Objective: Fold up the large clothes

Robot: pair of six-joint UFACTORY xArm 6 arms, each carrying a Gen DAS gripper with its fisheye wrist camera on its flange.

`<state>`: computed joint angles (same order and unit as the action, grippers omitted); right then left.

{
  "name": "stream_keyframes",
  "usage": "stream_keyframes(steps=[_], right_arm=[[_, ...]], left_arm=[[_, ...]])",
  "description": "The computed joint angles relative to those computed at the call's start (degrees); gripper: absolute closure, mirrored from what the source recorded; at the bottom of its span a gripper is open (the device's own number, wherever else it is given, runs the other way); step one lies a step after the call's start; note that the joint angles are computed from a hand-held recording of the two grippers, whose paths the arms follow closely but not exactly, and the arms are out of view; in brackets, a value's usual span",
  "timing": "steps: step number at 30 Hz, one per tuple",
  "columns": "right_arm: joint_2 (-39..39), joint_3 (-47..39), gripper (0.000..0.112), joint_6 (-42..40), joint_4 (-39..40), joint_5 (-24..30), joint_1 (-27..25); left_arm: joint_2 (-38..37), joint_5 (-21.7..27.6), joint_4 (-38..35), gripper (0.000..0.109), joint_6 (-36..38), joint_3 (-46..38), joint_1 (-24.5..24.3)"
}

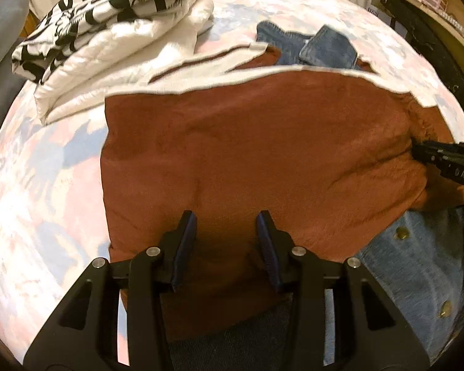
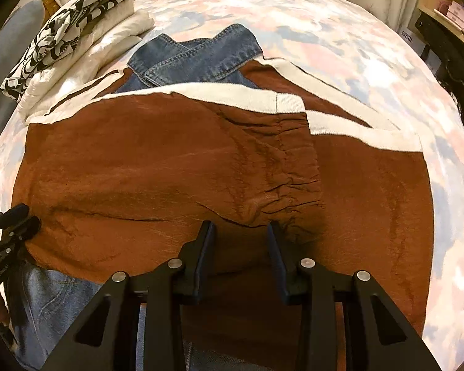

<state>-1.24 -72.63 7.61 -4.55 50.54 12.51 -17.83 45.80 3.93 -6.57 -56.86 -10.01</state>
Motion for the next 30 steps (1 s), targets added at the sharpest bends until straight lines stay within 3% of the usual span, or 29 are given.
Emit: stream_keyframes(steps=[6, 14, 18, 22, 26, 30], right_arm=[[1.55, -3.41, 0.077, 2.10, -1.15, -3.27, 2.21], [9.82, -12.17, 0.077, 2.59, 0.10, -6.49, 4.14], [14.53, -15.82, 0.077, 3.52, -0.48, -5.64, 2.94], [15.18, -14.36, 0.077, 4.77, -2.60, -7.19, 0.17], [14.31, -12.28, 0.078, 0.09, 5.30, -9.43, -2.48], [14.24, -12.33, 0.077, 2.18, 0.99, -9.12, -1.60]], left_arm=[[6.13, -1.69, 0.86, 0.070, -1.47, -7.87, 0.16], [18.57, -5.10, 5.00, 0.070, -6.94, -18.29, -0.29], [23.44, -4.39, 7.17, 0.070, -10.89, -21.18, 0.43], [24.26, -7.07, 8.35, 0.070, -12.25, -20.48, 1.71], [24.24, -7.91, 8.61, 0.070, -12.41, -19.98, 2.61], [24.08, -7.11, 9.66, 0.070, -13.18, -20.26, 2.55]])
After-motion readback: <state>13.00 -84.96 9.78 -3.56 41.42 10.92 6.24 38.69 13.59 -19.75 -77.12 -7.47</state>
